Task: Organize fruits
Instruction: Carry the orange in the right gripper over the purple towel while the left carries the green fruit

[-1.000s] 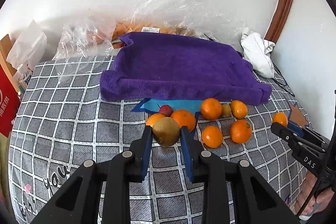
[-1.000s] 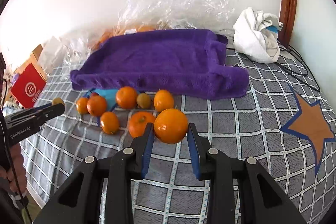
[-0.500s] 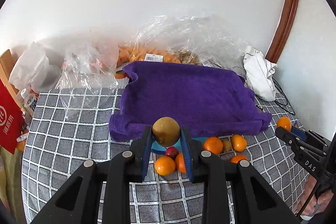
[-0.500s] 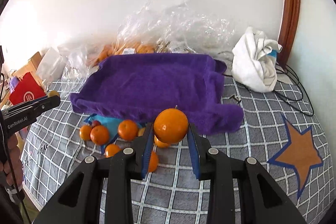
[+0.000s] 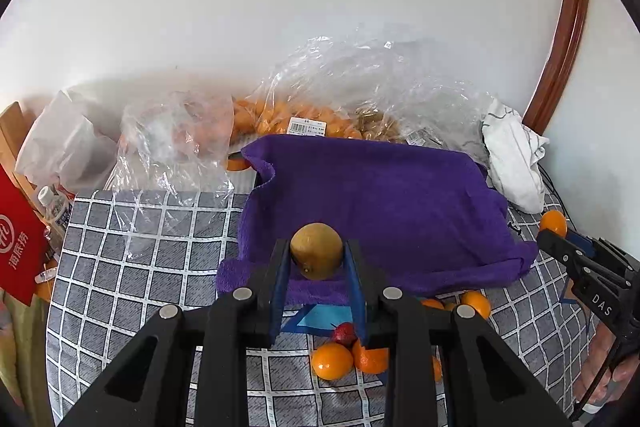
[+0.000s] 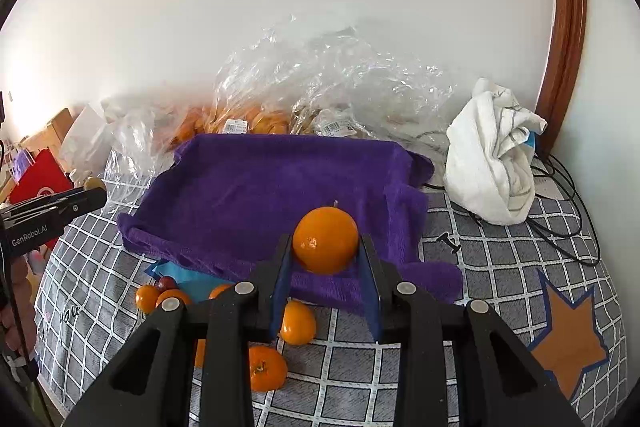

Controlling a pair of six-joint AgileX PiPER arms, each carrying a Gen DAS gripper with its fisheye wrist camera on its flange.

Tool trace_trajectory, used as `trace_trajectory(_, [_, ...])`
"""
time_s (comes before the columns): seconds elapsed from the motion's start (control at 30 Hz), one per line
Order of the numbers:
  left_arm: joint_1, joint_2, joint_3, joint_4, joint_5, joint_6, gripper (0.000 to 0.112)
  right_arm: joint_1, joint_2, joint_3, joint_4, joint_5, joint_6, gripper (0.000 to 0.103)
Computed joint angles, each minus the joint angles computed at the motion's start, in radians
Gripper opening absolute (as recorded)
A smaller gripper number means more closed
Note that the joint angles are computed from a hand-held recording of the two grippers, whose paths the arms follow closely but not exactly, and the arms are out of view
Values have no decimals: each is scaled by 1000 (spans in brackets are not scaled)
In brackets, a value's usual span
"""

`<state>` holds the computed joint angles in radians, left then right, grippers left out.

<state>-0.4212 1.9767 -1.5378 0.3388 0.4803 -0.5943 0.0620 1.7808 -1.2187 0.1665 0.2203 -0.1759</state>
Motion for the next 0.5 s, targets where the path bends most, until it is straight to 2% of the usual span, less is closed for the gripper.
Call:
trace_trajectory(0.23, [14,69,-72,-67,7,69,26,3,71,-87,-14,24,30,32])
trace_trajectory(0.27, [15,75,-69,-50,-19,50,26,2,81,-98,-8,26,25,32])
trace_trajectory(0.33, [17,95,-90,-47,-14,53,26,2,98,-118,-13,29,33,32])
trace_trajectory(0.43, [35,135,-148,-143,9,151,26,-8,131,-159,67,44,-51,32])
trace_trajectory(0.47, [37,150,-178,-154,32,178,26,-11,149,-185,75,61,-65,32])
trace_trajectory(0.5, [38,153,-178,-147,19,179,26,-11,167,-211,43,73,-38,32])
